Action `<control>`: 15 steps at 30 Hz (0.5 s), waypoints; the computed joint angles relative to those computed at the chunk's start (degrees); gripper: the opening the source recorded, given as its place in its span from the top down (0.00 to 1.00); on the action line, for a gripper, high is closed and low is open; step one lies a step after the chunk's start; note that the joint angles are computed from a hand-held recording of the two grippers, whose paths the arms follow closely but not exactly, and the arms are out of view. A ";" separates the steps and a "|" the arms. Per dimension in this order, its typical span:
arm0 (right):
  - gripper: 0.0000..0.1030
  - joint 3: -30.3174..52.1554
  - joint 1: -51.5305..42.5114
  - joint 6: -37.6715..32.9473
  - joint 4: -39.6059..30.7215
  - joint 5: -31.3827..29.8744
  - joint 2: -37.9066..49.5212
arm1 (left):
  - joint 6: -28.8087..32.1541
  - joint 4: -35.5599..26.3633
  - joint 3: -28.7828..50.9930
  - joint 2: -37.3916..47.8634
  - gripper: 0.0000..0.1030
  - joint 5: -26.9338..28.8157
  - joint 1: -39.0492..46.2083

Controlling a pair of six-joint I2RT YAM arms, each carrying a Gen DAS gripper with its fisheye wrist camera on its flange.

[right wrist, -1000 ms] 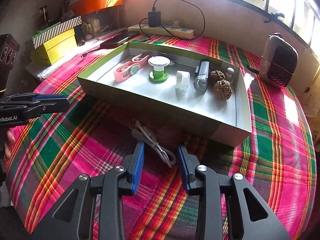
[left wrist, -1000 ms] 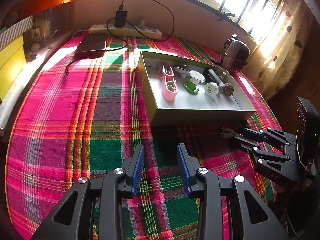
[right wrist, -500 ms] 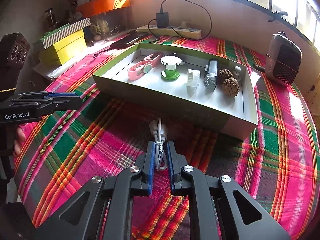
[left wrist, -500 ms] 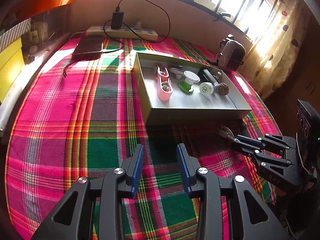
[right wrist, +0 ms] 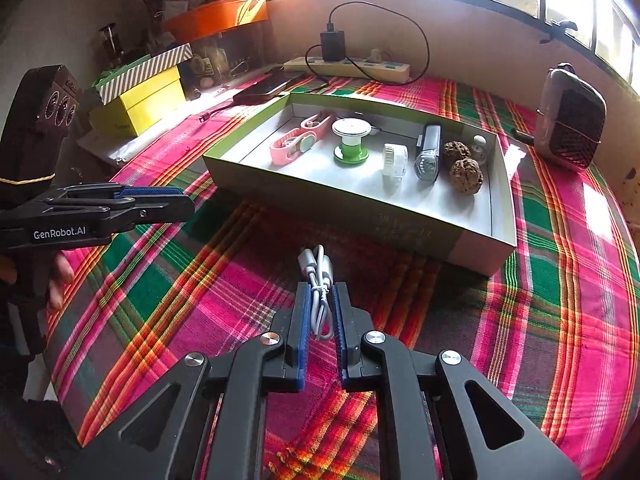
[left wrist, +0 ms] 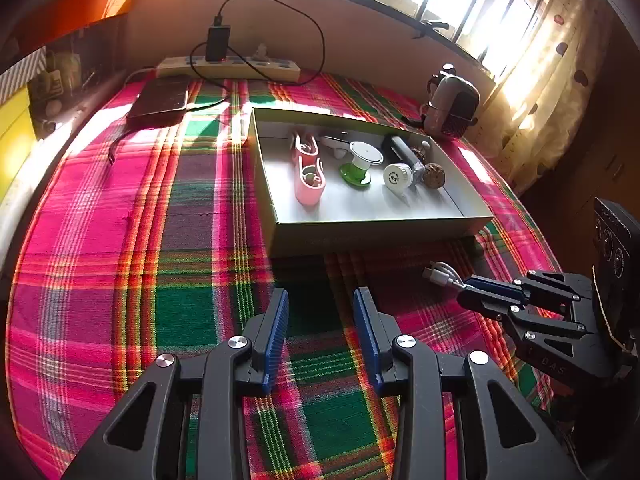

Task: Organize objects
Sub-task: 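Close the right gripper on the white cable and lift it, then carry the white cable over the box with the right gripper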

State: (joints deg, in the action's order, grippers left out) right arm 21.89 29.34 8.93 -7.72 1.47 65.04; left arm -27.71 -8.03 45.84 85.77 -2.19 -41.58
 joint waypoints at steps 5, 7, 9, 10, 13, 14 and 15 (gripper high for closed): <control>0.90 -1.42 -3.37 0.75 -0.21 -1.63 -2.22 | -0.25 -0.05 0.21 0.35 0.69 -0.07 -0.25; 0.90 -1.64 -3.82 0.34 -0.96 -1.29 -2.76 | -0.27 -0.03 0.23 0.50 0.69 -0.01 -0.42; 0.90 -1.92 -4.11 0.11 -1.27 -1.54 -2.83 | -0.23 0.01 0.35 0.94 0.69 0.15 -0.40; 0.90 -2.10 -4.03 0.22 -1.36 -1.08 -2.69 | -0.27 -0.08 0.43 1.04 0.69 0.04 -0.51; 0.90 -2.40 -3.70 0.15 -0.99 -0.82 -2.51 | -0.17 0.03 0.35 0.99 0.69 0.14 -0.56; 0.90 -2.32 -3.60 0.53 -0.62 -0.45 -2.13 | -0.18 -0.01 0.36 0.98 0.69 0.06 -0.60; 0.89 -2.09 -3.47 0.76 -0.20 -0.09 -1.40 | -0.25 0.06 0.34 1.01 0.69 0.17 -0.56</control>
State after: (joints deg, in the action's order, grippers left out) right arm 19.80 25.87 9.69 -7.92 1.38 63.64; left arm -27.96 -7.97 46.19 86.78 -2.02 -42.14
